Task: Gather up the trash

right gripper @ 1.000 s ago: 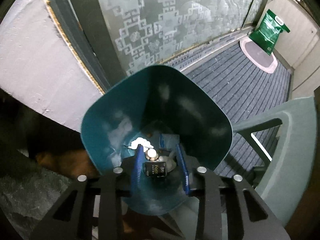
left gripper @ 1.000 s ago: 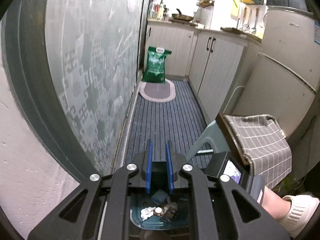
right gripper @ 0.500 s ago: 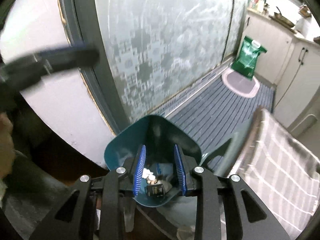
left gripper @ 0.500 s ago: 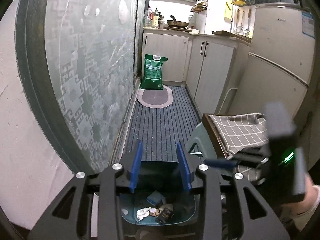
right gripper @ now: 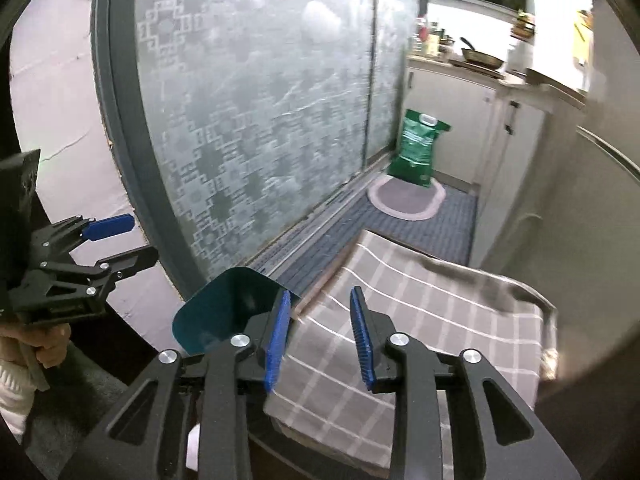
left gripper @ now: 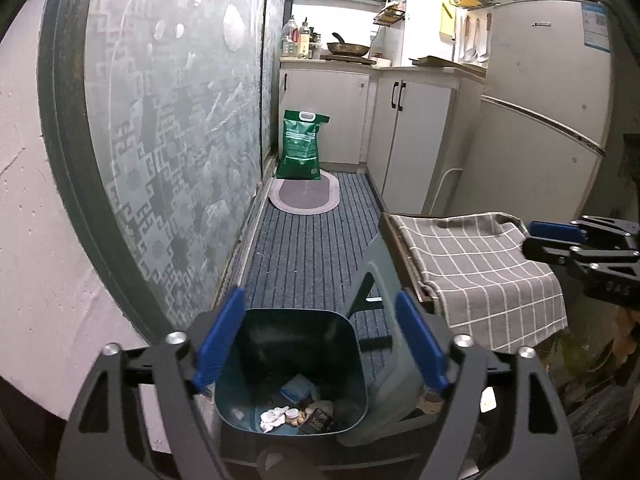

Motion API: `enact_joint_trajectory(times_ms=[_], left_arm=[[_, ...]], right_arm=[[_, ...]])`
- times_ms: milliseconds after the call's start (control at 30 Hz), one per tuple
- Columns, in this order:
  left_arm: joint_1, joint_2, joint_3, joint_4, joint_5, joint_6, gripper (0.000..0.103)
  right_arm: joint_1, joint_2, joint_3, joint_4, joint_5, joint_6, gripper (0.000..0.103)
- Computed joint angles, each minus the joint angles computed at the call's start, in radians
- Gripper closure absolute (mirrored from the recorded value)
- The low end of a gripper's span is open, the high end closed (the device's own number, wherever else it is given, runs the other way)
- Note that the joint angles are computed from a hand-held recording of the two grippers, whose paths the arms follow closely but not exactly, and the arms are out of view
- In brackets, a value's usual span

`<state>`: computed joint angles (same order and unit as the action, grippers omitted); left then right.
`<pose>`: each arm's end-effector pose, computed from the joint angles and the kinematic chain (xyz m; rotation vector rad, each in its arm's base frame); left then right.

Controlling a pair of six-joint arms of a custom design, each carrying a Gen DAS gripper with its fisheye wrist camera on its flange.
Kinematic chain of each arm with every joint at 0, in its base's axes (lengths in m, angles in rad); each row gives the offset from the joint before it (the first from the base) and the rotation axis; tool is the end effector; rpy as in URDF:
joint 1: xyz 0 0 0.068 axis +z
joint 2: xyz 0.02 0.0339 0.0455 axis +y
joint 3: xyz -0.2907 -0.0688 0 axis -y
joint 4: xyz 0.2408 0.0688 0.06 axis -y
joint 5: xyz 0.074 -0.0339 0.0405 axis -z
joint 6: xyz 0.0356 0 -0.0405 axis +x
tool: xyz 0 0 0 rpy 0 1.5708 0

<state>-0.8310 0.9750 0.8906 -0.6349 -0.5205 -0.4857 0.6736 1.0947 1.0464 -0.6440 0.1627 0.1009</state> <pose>0.1349 -0.1216 0.3245 0.1145 2.1799 -0.1448 0.1710 0.1291 0.3505 -0.5555 2.1932 0.2305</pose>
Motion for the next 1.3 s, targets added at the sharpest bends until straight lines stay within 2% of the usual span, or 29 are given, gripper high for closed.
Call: enact_joint_trajectory(times_ms=[233, 400, 800, 1133, 1300], left_arm=[[-0.118, 0.043, 0.027, -0.032, -0.105, -0.07, 0.006], [-0.185, 0.076, 0.051, -0.069, -0.143, -0.138, 0.004], [-0.29, 0.118, 0.095, -0.12, -0.225, -0.242, 0.003], [-0.321, 0.148, 0.13, -0.188, -0.256, -0.292, 0.003], [-0.307, 0.143, 0.131, -0.202, -0.241, -0.302, 0.003]], right_arm=[[-0.057, -0.162, -0.075, -0.048, 0.001, 0.018, 0.036], [-0.079, -0.247, -0.131, -0.068, 0.005, 0.032, 0.016], [-0.049, -0.39, -0.204, -0.137, 0.035, 0.081, 0.005], [-0.088, -0.411, -0.208, -0.156, -0.007, 0.053, 0.004], [-0.1, -0.41, -0.207, -0.164, -0.011, 0.053, 0.004]])
